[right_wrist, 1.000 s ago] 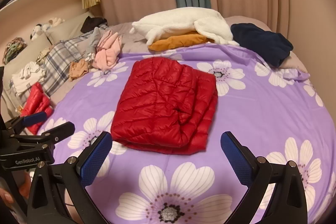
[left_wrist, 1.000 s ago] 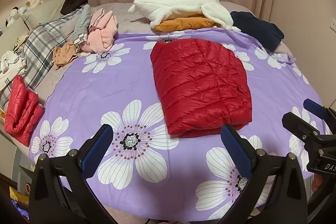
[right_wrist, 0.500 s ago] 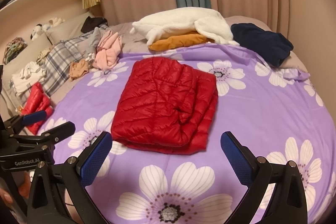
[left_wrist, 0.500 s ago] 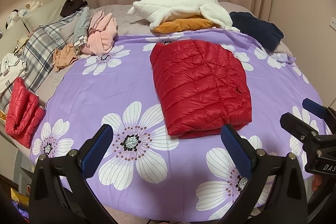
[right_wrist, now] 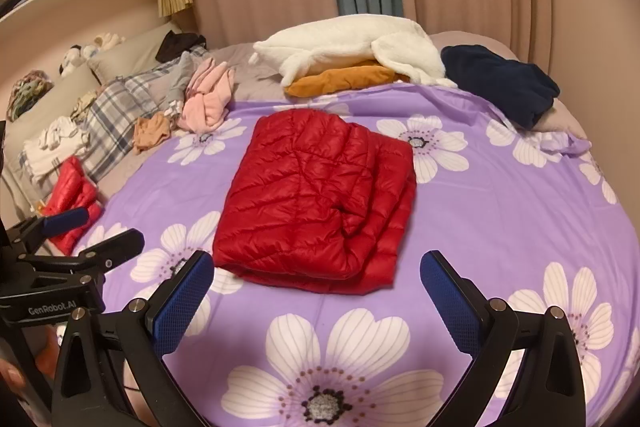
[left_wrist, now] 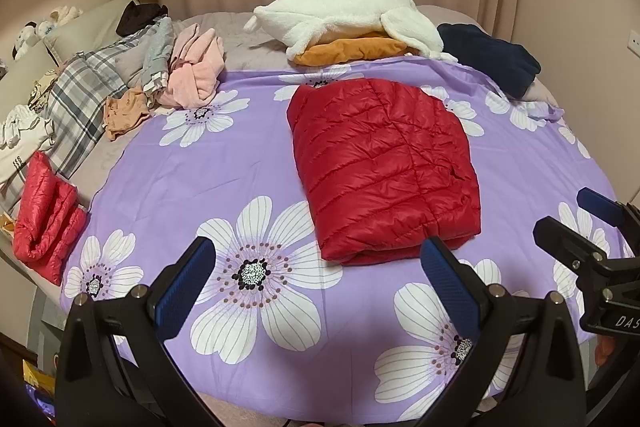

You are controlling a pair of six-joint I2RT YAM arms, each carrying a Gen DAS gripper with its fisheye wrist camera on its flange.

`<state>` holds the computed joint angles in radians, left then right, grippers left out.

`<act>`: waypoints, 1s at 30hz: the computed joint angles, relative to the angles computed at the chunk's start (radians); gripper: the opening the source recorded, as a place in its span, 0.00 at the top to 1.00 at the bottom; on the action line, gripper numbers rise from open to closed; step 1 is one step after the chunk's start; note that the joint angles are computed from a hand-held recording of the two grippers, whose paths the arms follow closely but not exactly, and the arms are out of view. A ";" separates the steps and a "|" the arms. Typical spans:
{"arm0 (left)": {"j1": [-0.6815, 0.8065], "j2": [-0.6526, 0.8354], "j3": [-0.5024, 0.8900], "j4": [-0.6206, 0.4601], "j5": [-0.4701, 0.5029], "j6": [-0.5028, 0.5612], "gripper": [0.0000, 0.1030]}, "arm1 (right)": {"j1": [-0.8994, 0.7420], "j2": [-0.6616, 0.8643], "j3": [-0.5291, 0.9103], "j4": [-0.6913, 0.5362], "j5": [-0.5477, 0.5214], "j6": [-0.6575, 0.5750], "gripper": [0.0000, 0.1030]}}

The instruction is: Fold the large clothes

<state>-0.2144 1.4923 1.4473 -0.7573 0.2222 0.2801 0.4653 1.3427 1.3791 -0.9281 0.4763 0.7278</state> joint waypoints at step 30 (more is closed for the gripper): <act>-0.008 -0.009 -0.004 0.011 -0.011 0.006 0.00 | 0.003 0.000 0.000 -0.001 0.001 0.005 0.01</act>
